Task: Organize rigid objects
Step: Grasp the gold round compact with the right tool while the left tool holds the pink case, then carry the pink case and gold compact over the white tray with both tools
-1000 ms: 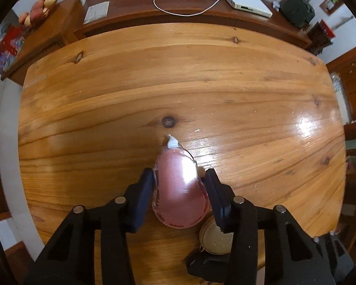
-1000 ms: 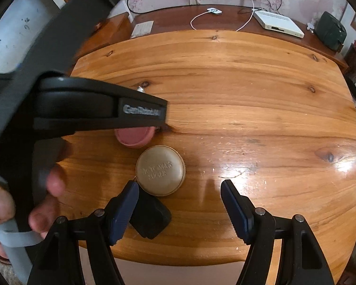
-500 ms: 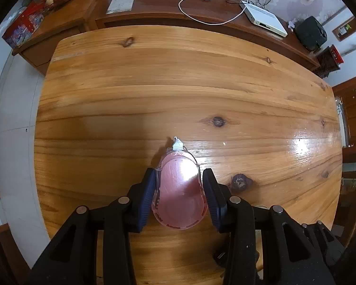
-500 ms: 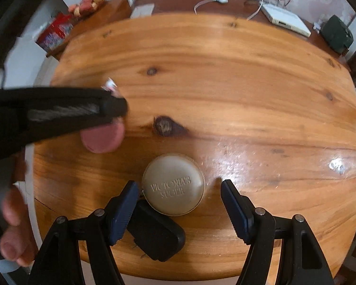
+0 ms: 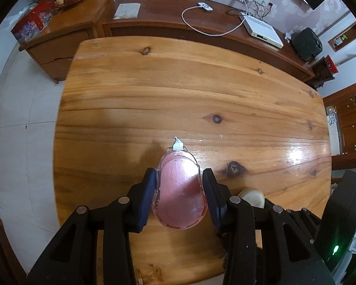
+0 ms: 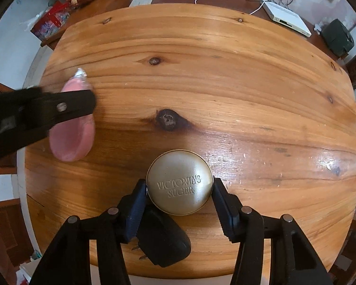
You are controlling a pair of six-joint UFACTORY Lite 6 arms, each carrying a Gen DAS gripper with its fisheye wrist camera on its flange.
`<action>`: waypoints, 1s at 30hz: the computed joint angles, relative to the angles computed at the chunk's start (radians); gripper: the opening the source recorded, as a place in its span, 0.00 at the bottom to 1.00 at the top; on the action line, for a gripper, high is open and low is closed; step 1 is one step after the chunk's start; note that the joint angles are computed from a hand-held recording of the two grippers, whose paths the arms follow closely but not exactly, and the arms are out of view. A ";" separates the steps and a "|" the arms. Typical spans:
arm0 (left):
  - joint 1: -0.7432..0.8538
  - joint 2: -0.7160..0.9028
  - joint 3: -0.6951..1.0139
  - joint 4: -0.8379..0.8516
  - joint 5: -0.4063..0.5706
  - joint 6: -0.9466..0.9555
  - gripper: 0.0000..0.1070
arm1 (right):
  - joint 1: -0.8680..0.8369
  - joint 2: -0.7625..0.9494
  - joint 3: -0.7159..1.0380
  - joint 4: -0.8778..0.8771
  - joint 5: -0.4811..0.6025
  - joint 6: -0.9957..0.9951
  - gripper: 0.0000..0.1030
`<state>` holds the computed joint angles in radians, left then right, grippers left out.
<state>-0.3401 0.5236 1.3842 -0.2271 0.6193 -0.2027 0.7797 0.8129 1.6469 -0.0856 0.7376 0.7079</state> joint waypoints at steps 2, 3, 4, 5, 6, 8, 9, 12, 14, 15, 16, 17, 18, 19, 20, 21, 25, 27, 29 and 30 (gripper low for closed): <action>0.009 -0.054 -0.041 -0.001 0.004 0.000 0.41 | -0.008 -0.054 -0.058 -0.006 -0.032 0.003 0.54; 0.012 -0.086 -0.066 0.000 0.006 0.000 0.41 | -0.004 -0.086 -0.084 -0.012 -0.044 0.014 0.54; 0.016 -0.131 -0.098 0.000 0.014 0.001 0.41 | -0.001 -0.119 -0.110 -0.018 -0.057 0.022 0.54; 0.017 -0.155 -0.113 -0.003 0.019 0.004 0.41 | 0.003 -0.156 -0.140 -0.024 -0.067 0.031 0.54; 0.019 -0.209 -0.149 -0.010 0.031 0.011 0.41 | 0.005 -0.198 -0.168 -0.027 -0.072 0.038 0.54; 0.009 -0.289 -0.194 -0.001 0.054 0.001 0.41 | 0.009 -0.291 -0.244 -0.037 -0.092 0.052 0.54; 0.000 -0.334 -0.220 0.009 0.065 -0.008 0.41 | 0.026 -0.348 -0.278 -0.057 -0.088 0.082 0.54; -0.024 -0.482 -0.301 0.035 0.107 -0.039 0.41 | 0.064 -0.498 -0.386 -0.108 -0.092 0.149 0.54; -0.042 -0.585 -0.353 0.048 0.139 -0.061 0.41 | 0.080 -0.585 -0.428 -0.134 -0.077 0.167 0.54; -0.057 -0.633 -0.376 0.062 0.153 -0.083 0.41 | 0.111 -0.650 -0.453 -0.162 -0.050 0.202 0.54; -0.073 -0.691 -0.402 0.081 0.173 -0.109 0.41 | 0.141 -0.704 -0.477 -0.192 -0.026 0.238 0.54; -0.096 -0.752 -0.429 0.099 0.191 -0.142 0.41 | 0.154 -0.739 -0.495 -0.214 -0.014 0.255 0.54; -0.110 -0.803 -0.452 0.106 0.207 -0.164 0.41 | 0.188 -0.794 -0.524 -0.248 0.009 0.296 0.54; -0.134 -0.869 -0.483 0.114 0.226 -0.198 0.41 | 0.224 -0.844 -0.551 -0.273 0.033 0.334 0.54; -0.147 -0.915 -0.502 0.119 0.243 -0.220 0.41 | 0.263 -0.897 -0.583 -0.295 0.055 0.372 0.54; -0.172 -0.972 -0.527 0.134 0.264 -0.262 0.41 | 0.284 -0.943 -0.617 -0.308 0.065 0.391 0.54; -0.324 -1.121 -0.592 0.253 0.339 -0.483 0.41 | 0.469 -1.061 -0.686 -0.397 0.188 0.548 0.54; -0.409 -1.168 -0.617 0.298 0.366 -0.582 0.41 | 0.598 -1.078 -0.708 -0.442 0.263 0.647 0.54; -0.522 -1.210 -0.647 0.348 0.394 -0.703 0.41 | 0.709 -1.100 -0.733 -0.451 0.319 0.732 0.54; -0.586 -1.219 -0.663 0.376 0.400 -0.769 0.41 | 0.758 -1.109 -0.752 -0.450 0.335 0.770 0.54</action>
<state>-0.9263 -0.6956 0.7210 0.1492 1.0198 -0.9717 1.5379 -0.2961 0.8951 -0.5353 1.0730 1.4776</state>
